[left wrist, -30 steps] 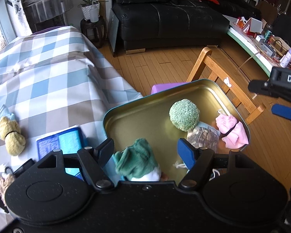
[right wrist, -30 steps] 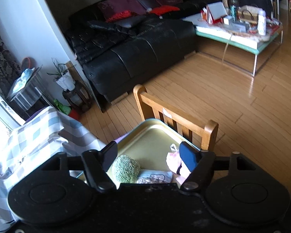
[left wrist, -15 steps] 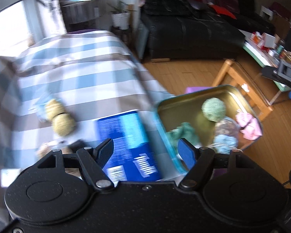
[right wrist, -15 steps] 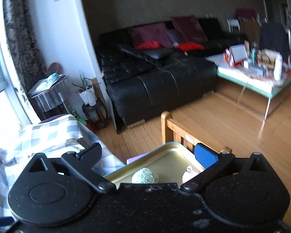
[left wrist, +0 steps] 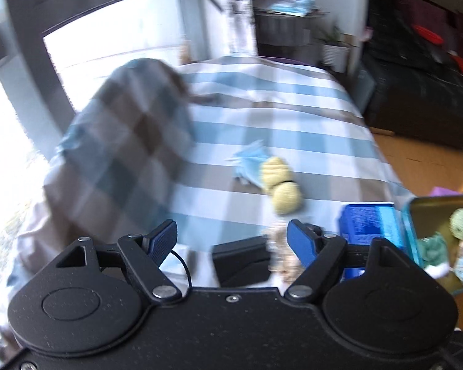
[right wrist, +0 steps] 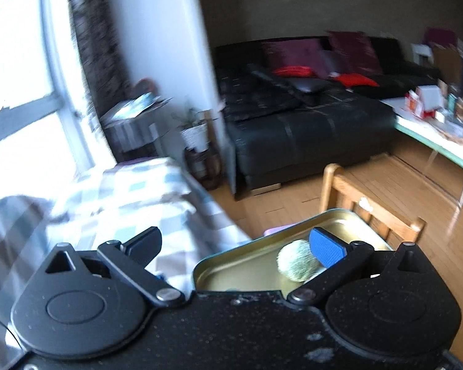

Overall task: Organize soft objects
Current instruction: 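Move the left tool toward the white plush while the right tool reaches the beige lace bag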

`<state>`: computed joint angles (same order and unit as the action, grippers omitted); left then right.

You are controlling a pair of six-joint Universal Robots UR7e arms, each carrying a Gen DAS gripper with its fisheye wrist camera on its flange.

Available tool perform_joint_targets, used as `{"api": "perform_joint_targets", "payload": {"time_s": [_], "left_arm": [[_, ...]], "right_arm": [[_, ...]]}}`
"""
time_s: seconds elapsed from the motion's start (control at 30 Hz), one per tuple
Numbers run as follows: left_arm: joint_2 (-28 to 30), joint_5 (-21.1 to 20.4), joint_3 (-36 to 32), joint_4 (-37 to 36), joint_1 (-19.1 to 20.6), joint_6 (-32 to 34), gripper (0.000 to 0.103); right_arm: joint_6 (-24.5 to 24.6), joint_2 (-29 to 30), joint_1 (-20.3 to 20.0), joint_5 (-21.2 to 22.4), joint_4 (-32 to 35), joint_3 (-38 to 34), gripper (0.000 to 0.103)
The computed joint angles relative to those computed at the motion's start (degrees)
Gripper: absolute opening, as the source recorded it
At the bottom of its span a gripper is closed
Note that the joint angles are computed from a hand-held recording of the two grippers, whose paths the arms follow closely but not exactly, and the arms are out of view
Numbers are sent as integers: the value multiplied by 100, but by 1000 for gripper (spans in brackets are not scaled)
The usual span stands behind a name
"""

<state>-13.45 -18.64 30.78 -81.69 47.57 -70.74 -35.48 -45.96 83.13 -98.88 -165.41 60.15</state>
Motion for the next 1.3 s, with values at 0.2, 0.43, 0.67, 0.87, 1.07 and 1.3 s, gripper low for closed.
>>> {"api": "perform_joint_targets", "payload": {"time_s": [0.2, 0.43, 0.67, 0.87, 1.07, 1.3], "left_arm": [[-197, -32, -196, 2410, 120, -2352, 75], [-193, -280, -283, 3130, 314, -3043, 75], [-227, -480, 125, 2070, 511, -2196, 75], [-130, -546, 199, 1230, 603, -1308, 76], [-220, -604, 450, 498, 657, -826, 76], [-383, -478, 727, 68, 683, -640, 76]], "right_arm": [[-652, -333, 58, 358, 517, 693, 102], [-1412, -515, 166, 409, 758, 1278, 102], [-1552, -497, 197, 271, 986, 1354, 101], [-1274, -372, 200, 226, 1268, 1112, 101], [-1118, -278, 240, 471, 1497, 1059, 99], [-1973, -149, 412, 561, 1420, 1430, 98]]}}
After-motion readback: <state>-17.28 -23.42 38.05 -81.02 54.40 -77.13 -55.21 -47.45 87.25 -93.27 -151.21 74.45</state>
